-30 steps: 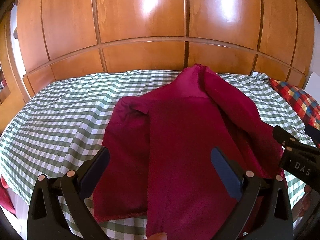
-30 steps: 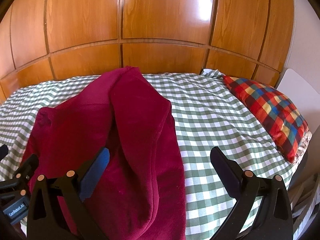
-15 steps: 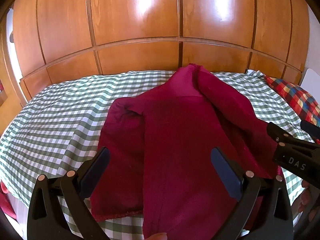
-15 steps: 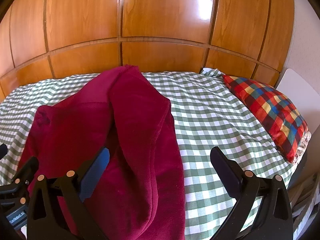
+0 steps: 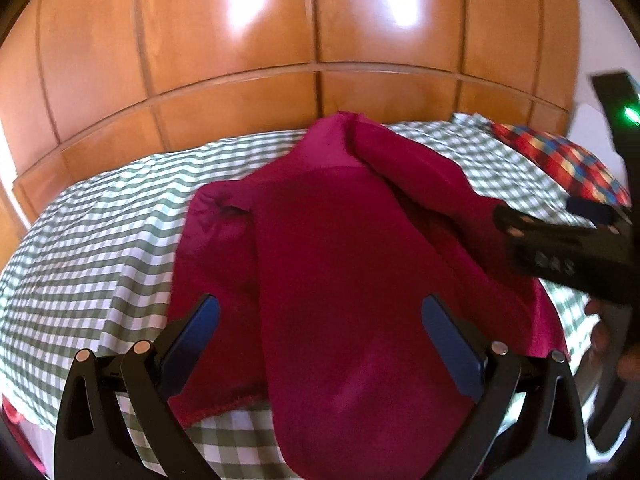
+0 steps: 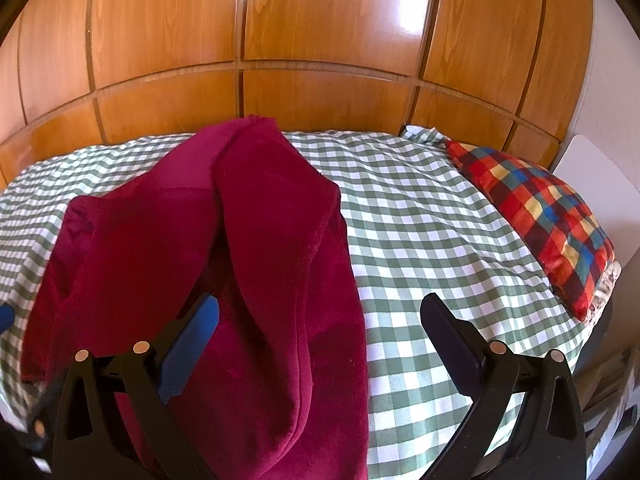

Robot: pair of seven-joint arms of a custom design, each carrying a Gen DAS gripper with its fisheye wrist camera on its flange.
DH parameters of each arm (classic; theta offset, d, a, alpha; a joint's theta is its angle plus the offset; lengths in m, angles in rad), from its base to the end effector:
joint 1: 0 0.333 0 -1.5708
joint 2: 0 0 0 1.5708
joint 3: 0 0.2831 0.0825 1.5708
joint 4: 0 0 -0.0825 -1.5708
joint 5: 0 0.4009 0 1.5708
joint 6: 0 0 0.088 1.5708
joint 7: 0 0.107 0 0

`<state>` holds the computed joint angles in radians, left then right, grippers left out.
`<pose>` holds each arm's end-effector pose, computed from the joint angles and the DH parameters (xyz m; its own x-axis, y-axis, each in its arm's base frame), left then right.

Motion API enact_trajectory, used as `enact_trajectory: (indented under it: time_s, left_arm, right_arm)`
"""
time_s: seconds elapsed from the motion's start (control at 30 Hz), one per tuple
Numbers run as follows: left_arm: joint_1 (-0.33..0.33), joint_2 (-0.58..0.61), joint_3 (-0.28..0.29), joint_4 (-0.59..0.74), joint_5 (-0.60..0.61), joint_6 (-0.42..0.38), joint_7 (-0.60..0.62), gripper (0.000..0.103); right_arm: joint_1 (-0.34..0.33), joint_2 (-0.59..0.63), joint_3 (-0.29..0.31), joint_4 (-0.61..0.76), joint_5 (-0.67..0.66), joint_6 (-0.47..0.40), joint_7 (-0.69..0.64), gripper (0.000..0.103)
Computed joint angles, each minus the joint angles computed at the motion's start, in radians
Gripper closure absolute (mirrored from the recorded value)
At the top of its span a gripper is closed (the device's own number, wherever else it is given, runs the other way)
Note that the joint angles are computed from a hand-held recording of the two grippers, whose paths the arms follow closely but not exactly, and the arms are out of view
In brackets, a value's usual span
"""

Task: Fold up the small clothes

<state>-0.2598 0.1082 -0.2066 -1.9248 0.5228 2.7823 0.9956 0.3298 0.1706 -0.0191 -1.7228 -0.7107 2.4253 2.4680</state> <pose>0.5657 -0.3053 0.4788 -0.2787 -0.9594 -0.0432 -0.6567 0.2232 -0.7204 0.6348 0.2019 0.5025 -0.2132 -0.9686 0.1277 -0.7180 0.0667 -0.6929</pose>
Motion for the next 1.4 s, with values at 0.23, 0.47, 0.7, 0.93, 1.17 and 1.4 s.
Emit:
enact_trajectory:
  time_s: [0.23, 0.47, 0.7, 0.93, 1.17, 1.4]
  left_arm:
    - [0.010, -0.044, -0.046, -0.082, -0.212, 0.034, 0.355, 0.004]
    - [-0.011, -0.024, -0.053, -0.074, -0.257, -0.048, 0.500, 0.032]
    - [-0.009, -0.003, -0.059, -0.059, -0.335, -0.056, 0.584, 0.062]
    - [0.021, -0.049, -0.080, -0.090, -0.651, -0.054, 0.811, 0.102]
    - [0.042, -0.102, -0.029, -0.076, -1.017, -0.030, 0.964, 0.103]
    - [0.111, -0.080, 0.031, 0.008, -1.136, 0.084, 0.884, 0.103]
  right_arm:
    - [-0.011, 0.002, 0.009, -0.008, 0.074, 0.012, -0.061, 0.003]
    - [-0.097, -0.050, 0.025, -0.117, 0.505, 0.133, -0.298, 0.003]
    - [-0.143, -0.076, 0.047, -0.184, 0.890, 0.185, -0.542, 0.019]
    - [-0.094, 0.025, 0.029, -0.058, 0.741, 0.109, -0.535, 0.071]
    - [-0.107, -0.033, 0.023, -0.080, 0.762, 0.146, -0.616, 0.097]
    - [-0.127, -0.021, -0.048, 0.003, 0.425, 0.132, -0.424, 0.097]
